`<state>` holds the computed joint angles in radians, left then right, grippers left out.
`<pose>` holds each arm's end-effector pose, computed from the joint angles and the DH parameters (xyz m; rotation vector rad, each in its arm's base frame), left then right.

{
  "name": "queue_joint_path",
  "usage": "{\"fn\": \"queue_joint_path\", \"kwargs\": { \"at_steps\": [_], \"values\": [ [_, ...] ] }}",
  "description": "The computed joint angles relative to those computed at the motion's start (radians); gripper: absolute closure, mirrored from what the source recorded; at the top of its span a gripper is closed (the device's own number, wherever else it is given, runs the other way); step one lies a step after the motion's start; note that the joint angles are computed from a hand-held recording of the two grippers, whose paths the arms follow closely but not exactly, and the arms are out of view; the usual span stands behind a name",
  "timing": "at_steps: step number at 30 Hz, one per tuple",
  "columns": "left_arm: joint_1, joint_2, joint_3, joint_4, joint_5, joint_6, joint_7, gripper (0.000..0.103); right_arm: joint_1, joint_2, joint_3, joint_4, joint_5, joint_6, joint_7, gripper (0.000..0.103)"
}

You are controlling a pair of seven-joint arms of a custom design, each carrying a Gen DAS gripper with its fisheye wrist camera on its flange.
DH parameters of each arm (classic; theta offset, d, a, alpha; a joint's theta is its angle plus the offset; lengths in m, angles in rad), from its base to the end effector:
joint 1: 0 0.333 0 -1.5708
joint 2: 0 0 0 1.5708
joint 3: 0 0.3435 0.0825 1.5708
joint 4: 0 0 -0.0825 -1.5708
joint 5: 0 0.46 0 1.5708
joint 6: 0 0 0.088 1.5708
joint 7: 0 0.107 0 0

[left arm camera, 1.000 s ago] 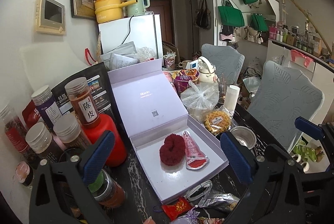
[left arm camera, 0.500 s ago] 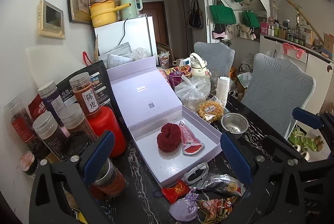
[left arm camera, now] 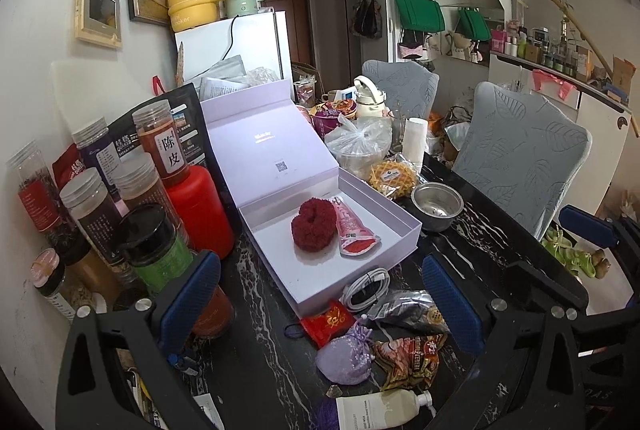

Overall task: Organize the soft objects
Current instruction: 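Withdraw both tools from the box back over the table, then reach the left tool to the lavender sachet while the right tool approaches the hand cream tube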

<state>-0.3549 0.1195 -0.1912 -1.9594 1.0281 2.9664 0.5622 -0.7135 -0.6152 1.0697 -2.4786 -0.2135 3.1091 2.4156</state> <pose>0.5593 -0.4029 0.4872 -1.2421 2.0153 -1.0102 0.4881 0.2423 0.4768 -1.5167 1.6557 -0.9605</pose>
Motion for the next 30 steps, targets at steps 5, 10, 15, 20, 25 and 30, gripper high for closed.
{"fn": "queue_joint_path", "kwargs": {
  "at_steps": [5,10,15,20,25,30],
  "values": [
    [0.013,-0.012,-0.014,-0.041,-0.084,0.008,0.072,0.000,0.043,-0.001,-0.020,-0.027,0.003,-0.019,0.016,0.015],
    [0.015,-0.027,-0.013,-0.072,-0.096,0.005,0.074,0.000,0.082,0.017,-0.042,-0.053,-0.003,-0.022,0.044,0.015],
    [0.024,-0.035,-0.014,-0.113,-0.128,0.023,0.083,0.000,0.114,0.020,-0.054,-0.075,-0.017,-0.035,0.081,0.015],
    [0.037,-0.036,-0.030,-0.151,-0.240,0.012,0.178,0.000,0.140,0.032,-0.061,-0.091,-0.044,-0.049,0.113,0.015],
    [0.043,-0.027,-0.034,-0.170,-0.330,0.008,0.254,0.000,0.165,0.079,-0.071,-0.108,-0.067,-0.035,0.146,0.015],
    [0.048,-0.018,-0.034,-0.190,-0.396,0.031,0.307,0.000,0.166,0.122,-0.059,-0.117,-0.076,-0.010,0.177,0.015]
  ]
}}
